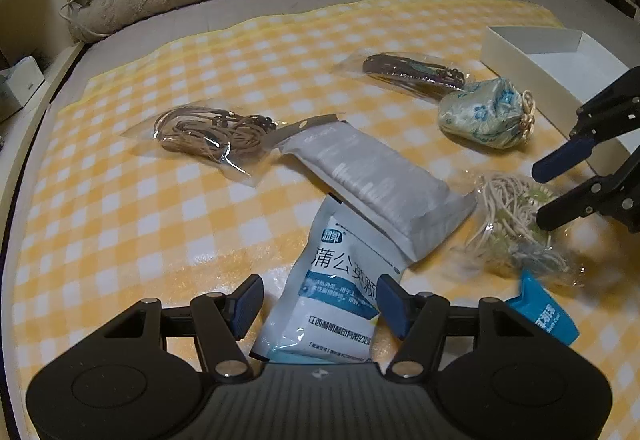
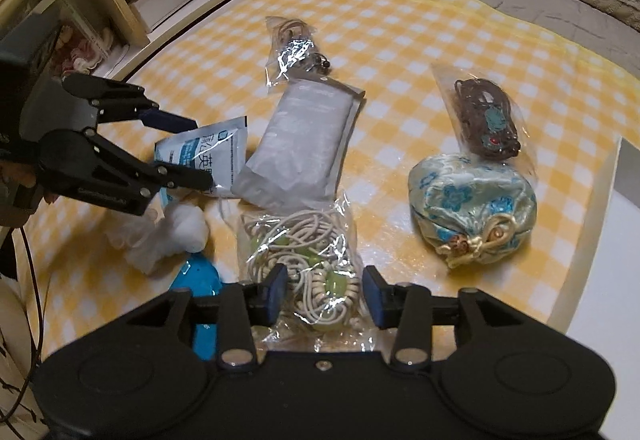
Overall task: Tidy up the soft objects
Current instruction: 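Grasp the white sachet with the left tool while the right tool grasps the cord bag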
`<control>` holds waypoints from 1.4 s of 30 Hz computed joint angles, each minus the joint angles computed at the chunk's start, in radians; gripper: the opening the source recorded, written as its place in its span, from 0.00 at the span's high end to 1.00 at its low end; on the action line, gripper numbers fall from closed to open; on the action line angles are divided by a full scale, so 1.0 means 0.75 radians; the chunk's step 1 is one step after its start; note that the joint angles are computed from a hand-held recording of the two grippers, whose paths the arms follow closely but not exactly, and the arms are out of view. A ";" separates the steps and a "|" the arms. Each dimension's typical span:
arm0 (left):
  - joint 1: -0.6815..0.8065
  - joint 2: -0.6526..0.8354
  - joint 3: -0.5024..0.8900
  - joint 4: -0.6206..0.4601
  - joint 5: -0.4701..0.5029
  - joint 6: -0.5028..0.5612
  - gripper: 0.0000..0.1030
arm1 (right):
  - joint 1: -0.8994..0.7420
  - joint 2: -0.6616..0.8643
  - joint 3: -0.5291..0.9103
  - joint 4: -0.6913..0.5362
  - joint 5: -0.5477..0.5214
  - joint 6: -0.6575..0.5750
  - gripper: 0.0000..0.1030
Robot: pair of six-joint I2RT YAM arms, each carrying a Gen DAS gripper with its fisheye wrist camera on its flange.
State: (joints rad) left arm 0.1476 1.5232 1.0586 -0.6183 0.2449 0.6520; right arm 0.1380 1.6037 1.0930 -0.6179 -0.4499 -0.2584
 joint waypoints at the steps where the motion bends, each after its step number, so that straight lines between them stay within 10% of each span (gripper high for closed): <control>1: 0.005 -0.004 0.007 -0.006 0.007 0.003 0.39 | -0.003 0.000 0.003 0.001 -0.004 0.001 0.55; 22: 0.047 -0.038 -0.025 0.069 -0.028 0.115 0.38 | 0.005 -0.042 -0.010 0.015 -0.061 -0.040 0.49; 30: 0.100 -0.007 0.088 -0.102 0.176 0.082 0.39 | 0.023 -0.036 -0.030 0.035 -0.047 -0.051 0.37; 42: 0.055 0.010 0.008 -0.025 0.062 0.169 0.39 | 0.067 -0.036 -0.059 0.076 0.011 -0.056 0.22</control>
State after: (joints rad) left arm 0.1891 1.5305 1.0644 -0.6374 0.2911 0.7790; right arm 0.1885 1.5770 1.0489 -0.5609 -0.4418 -0.3005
